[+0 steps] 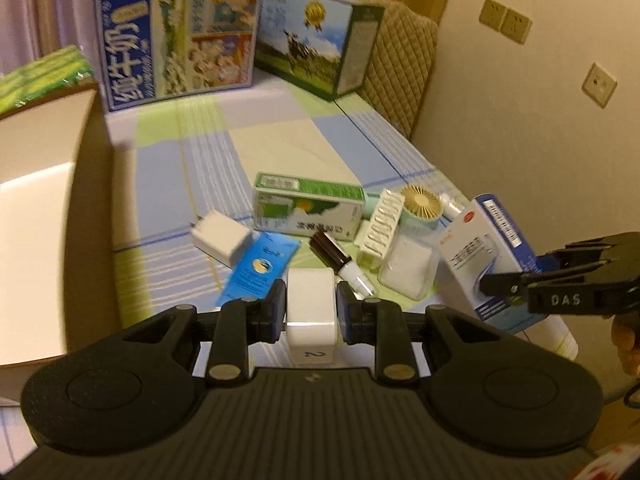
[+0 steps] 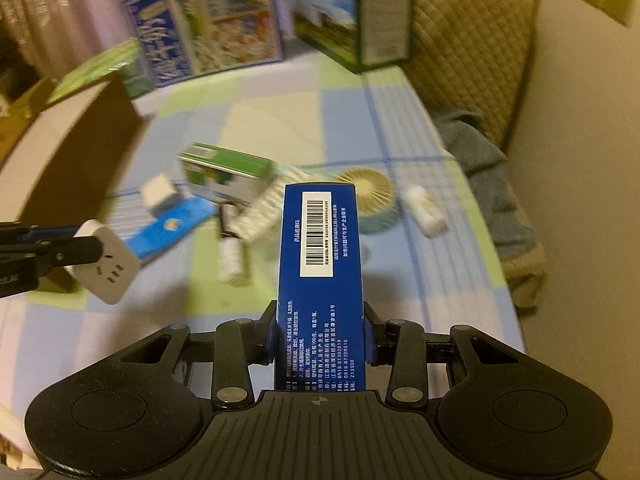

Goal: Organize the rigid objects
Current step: 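Carry the plug adapter and blue medicine box over the open shoebox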

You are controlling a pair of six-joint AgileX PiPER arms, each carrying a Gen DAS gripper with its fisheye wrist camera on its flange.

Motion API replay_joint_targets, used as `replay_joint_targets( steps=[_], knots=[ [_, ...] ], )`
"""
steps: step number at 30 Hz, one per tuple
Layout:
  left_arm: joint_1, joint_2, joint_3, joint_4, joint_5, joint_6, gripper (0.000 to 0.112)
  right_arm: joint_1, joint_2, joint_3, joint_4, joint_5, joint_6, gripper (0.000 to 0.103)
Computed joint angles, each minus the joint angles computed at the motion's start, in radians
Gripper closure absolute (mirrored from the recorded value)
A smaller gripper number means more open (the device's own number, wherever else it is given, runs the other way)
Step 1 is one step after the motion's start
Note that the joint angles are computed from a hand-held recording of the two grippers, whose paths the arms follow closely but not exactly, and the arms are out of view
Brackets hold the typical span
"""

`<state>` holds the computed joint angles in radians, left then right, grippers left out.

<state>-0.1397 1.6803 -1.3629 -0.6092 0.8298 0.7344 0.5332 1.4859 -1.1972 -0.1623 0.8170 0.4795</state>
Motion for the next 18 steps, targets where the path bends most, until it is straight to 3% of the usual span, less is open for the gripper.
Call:
replay_joint_targets(
  steps=[11, 18],
  knots=[
    [0.181, -0.081, -0.071, -0.045, 0.062, 0.019, 0.09, 0.15, 0.171, -0.3, 0.075, 0.007, -0.092, 0.067],
    [0.321, -0.065, -0.168, -0.052, 0.094, 0.034, 0.09, 0.243, 0.365, -0.607, 0.149, 0.05, -0.159, 0.067]
  ],
)
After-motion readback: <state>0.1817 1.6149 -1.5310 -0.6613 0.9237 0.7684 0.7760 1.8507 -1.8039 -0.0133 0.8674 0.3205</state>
